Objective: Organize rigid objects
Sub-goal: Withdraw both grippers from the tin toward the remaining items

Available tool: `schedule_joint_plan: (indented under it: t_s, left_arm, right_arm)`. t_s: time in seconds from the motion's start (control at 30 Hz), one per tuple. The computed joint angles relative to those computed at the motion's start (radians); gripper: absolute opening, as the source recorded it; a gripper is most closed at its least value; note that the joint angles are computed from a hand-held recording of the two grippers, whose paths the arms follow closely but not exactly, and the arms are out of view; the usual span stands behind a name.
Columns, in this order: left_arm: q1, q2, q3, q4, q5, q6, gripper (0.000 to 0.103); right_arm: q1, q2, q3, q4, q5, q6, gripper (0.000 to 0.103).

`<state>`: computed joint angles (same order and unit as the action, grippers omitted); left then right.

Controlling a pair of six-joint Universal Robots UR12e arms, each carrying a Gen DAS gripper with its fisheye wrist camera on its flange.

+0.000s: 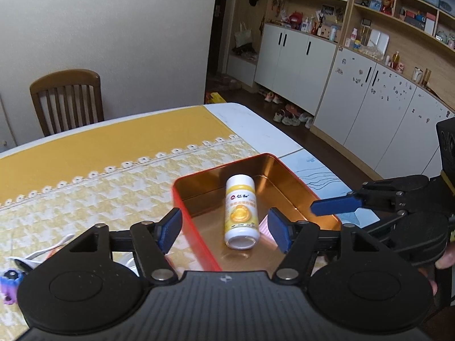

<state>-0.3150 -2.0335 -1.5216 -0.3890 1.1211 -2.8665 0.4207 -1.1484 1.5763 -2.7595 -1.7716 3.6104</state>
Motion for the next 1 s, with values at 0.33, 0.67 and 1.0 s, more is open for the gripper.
schedule_joint_plan:
  t_s: [0.33, 0.67, 1.0]
  left_arm:
    - [0.061, 0.049, -0.074, 0.092, -0.024, -0.01, 0.077]
    - [0.131, 0.079, -0.118, 0.122, -0.035, -0.011, 0.083]
    - [0.191, 0.079, -0.14, 0.145, 0.008, 0.021, 0.086]
  right_arm:
    - [0.047, 0.018, -0.032, -0.021, -0.076, 0.046, 0.086]
    - [0.103, 0.068, -0.1, -0.038, -0.15, 0.062, 0.102]
    - [0.158, 0.139, -0.199, 0.009, -0.164, 0.077, 0.103]
